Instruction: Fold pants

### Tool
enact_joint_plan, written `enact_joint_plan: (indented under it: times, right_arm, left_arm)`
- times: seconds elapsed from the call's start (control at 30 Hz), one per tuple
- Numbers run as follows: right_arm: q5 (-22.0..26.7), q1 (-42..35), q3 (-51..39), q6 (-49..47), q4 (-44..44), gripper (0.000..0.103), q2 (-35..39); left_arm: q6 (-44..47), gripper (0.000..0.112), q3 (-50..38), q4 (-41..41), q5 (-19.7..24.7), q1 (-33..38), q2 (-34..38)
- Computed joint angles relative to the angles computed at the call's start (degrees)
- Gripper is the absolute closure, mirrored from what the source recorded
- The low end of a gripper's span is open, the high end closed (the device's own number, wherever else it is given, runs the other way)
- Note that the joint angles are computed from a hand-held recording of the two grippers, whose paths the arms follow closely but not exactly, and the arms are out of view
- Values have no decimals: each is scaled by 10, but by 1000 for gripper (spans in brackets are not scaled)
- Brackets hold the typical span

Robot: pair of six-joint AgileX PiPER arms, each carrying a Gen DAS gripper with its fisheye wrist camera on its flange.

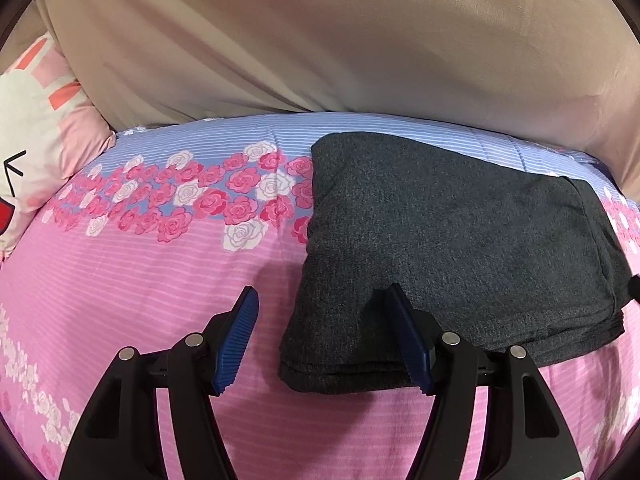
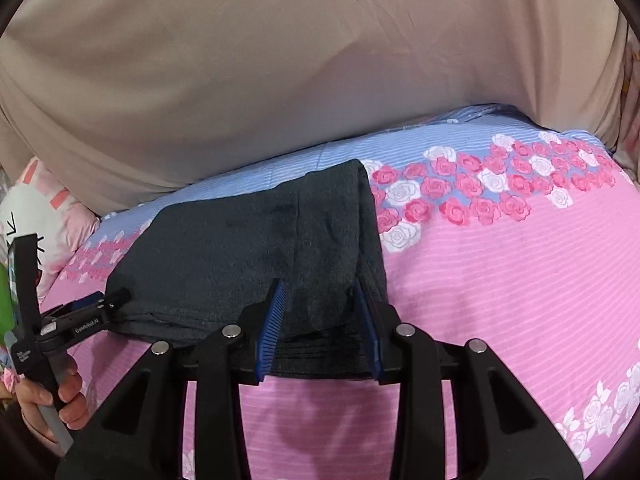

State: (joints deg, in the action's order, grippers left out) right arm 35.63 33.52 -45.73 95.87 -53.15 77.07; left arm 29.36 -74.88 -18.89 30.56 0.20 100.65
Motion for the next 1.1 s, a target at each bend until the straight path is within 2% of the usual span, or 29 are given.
enact_joint_plan:
  times: [0.03,0.1,0.13,0.2,0.23,0.27,0.3,0.37,0.43,0.47,0.57,0.67,0.7,0.77,0.8,0.87,0.93,0.97,1.07,1.1]
  right_arm:
    - [-5,-9,-2,-16,13,69,19]
    - [-9,-11,3,11,-8,69,35]
    - [0,-5,1,11,-8,69,34]
    - [9,7,-7,10,1,68,11]
    - [5,12,-10,11,-3,68,0]
    - [3,18,-20,8,-6,68,-6]
    - [1,22,-37,-12,1,68,-5]
    - [-17,23,-97,-94,44,68,20]
    - [-66,15,-177,-207,120,68,84]
    - [-71,14,-210,-254,157,69,112]
    - [-23,33,-379,-360,220,76,253]
    - [25,36,-550,-439,277,76,382]
    - [57,35,-608,-460,300,76,421]
    - [88,16,-722,-527,377,76,528]
    - [112,18,-780,-550,387,75,568]
    - [155,35,-861,-564,353,75,610]
    - [147,34,-850,-553,370,76,590]
    - [129,33,-810,-535,369,76,563]
    - [78,27,-638,-461,326,77,476]
    - [52,20,-581,-444,336,80,443]
  left_arm:
    - [-19,48,-2,16,0,-1,-3]
    - [-81,47,-10,77,-14,0,2]
    - [-77,45,-35,76,9,11,19]
    - [-47,45,-116,6,110,47,76]
    - [-18,48,-132,-46,143,72,82]
    - [3,51,-132,-75,152,89,76]
    - [9,51,-120,-80,141,99,62]
    - [-2,51,-87,-55,87,110,23]
    - [15,51,-64,-70,57,130,-1]
    - [22,51,-61,-75,54,137,-4]
    - [31,51,-44,-75,40,147,-9]
    - [62,51,-23,-113,14,165,-13]
    - [64,51,-28,-118,21,170,-9]
    - [73,51,-48,-134,49,179,4]
    - [76,51,-48,-140,47,182,5]
    - [78,51,-38,-139,34,182,-2]
    - [91,51,-34,-149,34,185,-6]
    - [99,51,-32,-158,40,186,-8]
    - [125,51,-28,-184,61,191,-11]
    - [129,51,-28,-186,69,190,-12]
